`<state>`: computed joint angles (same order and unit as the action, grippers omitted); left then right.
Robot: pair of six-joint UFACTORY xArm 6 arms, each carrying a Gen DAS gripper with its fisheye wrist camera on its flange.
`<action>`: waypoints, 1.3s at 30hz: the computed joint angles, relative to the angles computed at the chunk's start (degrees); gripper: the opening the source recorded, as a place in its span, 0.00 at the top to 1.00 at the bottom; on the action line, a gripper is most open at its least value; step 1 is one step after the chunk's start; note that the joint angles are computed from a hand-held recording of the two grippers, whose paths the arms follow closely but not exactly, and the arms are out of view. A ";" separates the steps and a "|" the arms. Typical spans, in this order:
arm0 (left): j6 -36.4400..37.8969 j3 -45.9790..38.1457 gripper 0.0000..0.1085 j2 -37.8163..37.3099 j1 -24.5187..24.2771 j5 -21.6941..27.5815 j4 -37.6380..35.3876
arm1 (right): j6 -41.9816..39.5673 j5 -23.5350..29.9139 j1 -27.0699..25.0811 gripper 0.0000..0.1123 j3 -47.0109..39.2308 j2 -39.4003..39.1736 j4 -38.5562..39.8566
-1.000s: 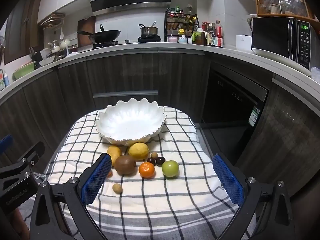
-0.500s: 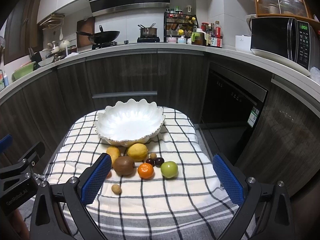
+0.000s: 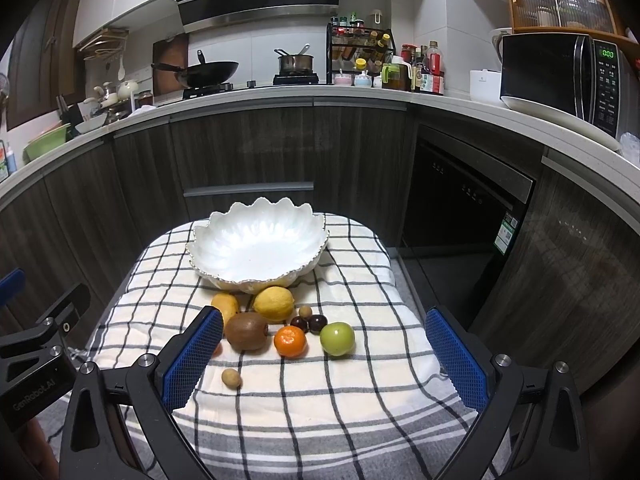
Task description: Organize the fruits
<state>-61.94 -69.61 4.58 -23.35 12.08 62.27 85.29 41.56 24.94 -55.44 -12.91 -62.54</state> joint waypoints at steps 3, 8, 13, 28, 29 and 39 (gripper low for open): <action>0.05 -0.12 0.05 0.15 -0.03 0.00 -0.08 | -0.13 -0.03 -0.08 0.09 0.13 -0.21 0.18; -0.43 -0.09 0.05 0.12 -0.07 0.12 0.45 | -0.39 -0.09 -0.25 0.09 0.33 -0.50 0.33; -0.55 -0.07 0.05 0.12 -0.06 0.07 0.57 | -0.07 -0.15 -0.17 0.09 0.29 -0.29 0.06; -1.53 -0.14 0.05 0.48 -0.39 0.26 1.59 | 0.14 -0.03 -0.04 0.09 0.29 -0.19 -0.08; -1.46 -0.15 0.05 0.53 -0.40 0.22 1.50 | -0.01 -0.10 -0.13 0.09 0.32 -0.24 0.03; -3.71 0.18 0.05 1.25 -0.53 -0.23 3.78 | -0.08 -0.62 -0.70 0.09 0.99 -0.43 0.16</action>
